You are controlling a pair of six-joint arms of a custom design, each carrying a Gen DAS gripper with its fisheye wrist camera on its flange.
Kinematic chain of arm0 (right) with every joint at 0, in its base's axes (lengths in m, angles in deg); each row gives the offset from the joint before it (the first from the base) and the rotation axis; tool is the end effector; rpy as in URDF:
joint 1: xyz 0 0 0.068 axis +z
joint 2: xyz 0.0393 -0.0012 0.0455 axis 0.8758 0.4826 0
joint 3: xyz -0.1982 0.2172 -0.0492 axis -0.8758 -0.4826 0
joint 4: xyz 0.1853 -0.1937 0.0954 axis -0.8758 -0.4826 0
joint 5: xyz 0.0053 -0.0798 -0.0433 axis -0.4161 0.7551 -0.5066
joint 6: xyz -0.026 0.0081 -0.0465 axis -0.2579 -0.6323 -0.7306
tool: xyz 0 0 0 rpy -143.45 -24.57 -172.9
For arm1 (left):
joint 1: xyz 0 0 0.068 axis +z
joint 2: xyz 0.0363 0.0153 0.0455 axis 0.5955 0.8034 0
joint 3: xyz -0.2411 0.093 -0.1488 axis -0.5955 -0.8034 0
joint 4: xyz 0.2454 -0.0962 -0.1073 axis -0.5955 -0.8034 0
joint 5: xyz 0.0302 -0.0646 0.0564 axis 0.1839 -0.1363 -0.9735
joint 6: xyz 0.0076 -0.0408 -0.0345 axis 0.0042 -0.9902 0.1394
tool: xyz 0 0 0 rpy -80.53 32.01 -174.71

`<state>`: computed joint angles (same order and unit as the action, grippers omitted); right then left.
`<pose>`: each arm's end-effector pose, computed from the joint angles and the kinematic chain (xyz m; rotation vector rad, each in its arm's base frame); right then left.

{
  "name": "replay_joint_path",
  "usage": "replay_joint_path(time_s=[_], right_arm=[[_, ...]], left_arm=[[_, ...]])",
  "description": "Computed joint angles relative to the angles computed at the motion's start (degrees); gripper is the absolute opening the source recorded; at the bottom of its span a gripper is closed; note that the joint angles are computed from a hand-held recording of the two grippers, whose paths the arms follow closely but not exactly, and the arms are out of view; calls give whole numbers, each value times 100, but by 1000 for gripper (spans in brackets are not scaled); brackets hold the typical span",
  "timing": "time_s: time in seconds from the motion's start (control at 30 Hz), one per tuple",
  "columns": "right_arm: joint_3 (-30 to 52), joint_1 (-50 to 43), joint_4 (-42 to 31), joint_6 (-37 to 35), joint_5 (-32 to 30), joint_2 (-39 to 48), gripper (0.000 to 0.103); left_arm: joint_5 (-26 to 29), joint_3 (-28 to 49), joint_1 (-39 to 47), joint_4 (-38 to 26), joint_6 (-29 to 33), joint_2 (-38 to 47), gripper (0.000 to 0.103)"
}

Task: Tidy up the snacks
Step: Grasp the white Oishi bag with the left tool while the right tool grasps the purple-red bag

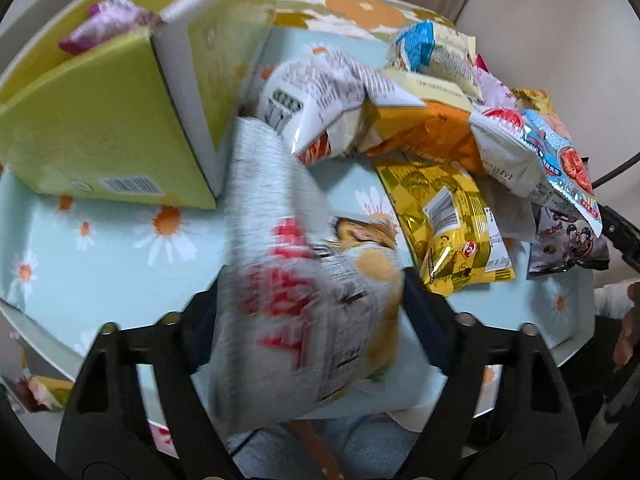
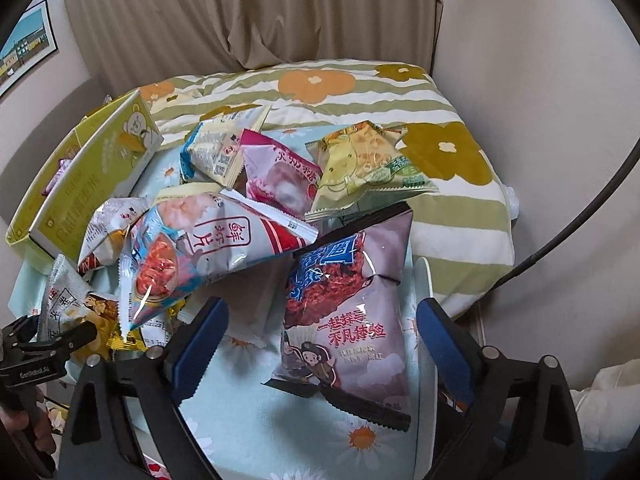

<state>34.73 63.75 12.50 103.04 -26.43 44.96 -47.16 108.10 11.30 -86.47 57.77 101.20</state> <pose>0.1141 0.0017 0.2365 0.3717 2.5361 0.0078 0.2083 -0.1019 0.2105 0.3827 2.7347 -0.2992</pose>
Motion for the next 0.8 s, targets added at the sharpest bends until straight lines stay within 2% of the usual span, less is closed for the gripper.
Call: replay_joint_path(time_s=[0.07, 0.2, 0.33, 0.5, 0.57, 0.73, 0.8], right_arm=[[-31, 33, 51, 5, 45, 74, 92], [-118, -119, 195, -152, 1, 245, 91], [-242, -345, 448, -394, -136, 493, 84], [-338, -418, 670, -414, -236, 745, 82], [-369, -452, 765, -441, -300, 854, 73], [-489, -635, 876, -458, -503, 907, 58], [-501, -625, 841, -404, -509, 832, 55]], left_arm=[[170, -42, 86, 42, 51, 19, 63], [131, -39, 47, 55, 104, 27, 60], [108, -11, 43, 28, 123, 30, 59], [90, 25, 39, -25, 117, -33, 59], [98, 23, 38, -85, 98, -116, 59], [110, 18, 95, -236, 156, -352, 59], [130, 28, 123, -303, 174, -447, 59]])
